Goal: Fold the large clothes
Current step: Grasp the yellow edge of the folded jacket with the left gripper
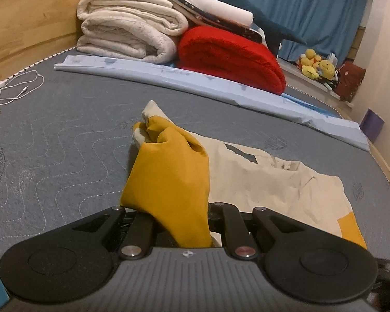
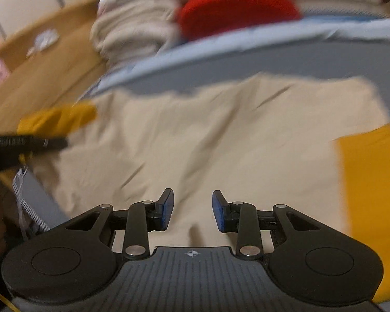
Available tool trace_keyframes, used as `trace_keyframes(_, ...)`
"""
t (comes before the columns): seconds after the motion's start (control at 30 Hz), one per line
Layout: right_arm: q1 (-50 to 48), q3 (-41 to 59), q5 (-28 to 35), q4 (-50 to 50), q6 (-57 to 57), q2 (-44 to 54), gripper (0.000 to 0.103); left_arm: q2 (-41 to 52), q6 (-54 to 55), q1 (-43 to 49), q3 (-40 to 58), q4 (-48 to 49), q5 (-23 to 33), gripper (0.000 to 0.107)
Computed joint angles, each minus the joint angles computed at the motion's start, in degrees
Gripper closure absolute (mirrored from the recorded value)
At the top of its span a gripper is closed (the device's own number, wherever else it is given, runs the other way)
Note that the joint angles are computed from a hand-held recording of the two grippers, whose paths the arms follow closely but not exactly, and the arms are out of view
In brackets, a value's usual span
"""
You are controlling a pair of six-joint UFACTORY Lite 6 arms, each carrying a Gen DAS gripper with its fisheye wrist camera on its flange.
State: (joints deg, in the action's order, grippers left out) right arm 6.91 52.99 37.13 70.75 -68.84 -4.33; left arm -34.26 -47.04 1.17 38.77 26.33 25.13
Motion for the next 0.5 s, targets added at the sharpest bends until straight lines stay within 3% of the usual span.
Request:
trace_keyframes(0.27, -23.2, -0.6, 8.5, -2.0, -9.0, -2.8, 0.069, 6.6, -27.7, -17.5, 4.3, 26.2, 10.1, 0.094)
trace_keyframes(0.5, -33.5, 4.4, 14.2, -1.7, -9.6, -1.1, 0.068, 11.8, -30.7, -24.9, 8.9, 28.3, 17.9, 0.094)
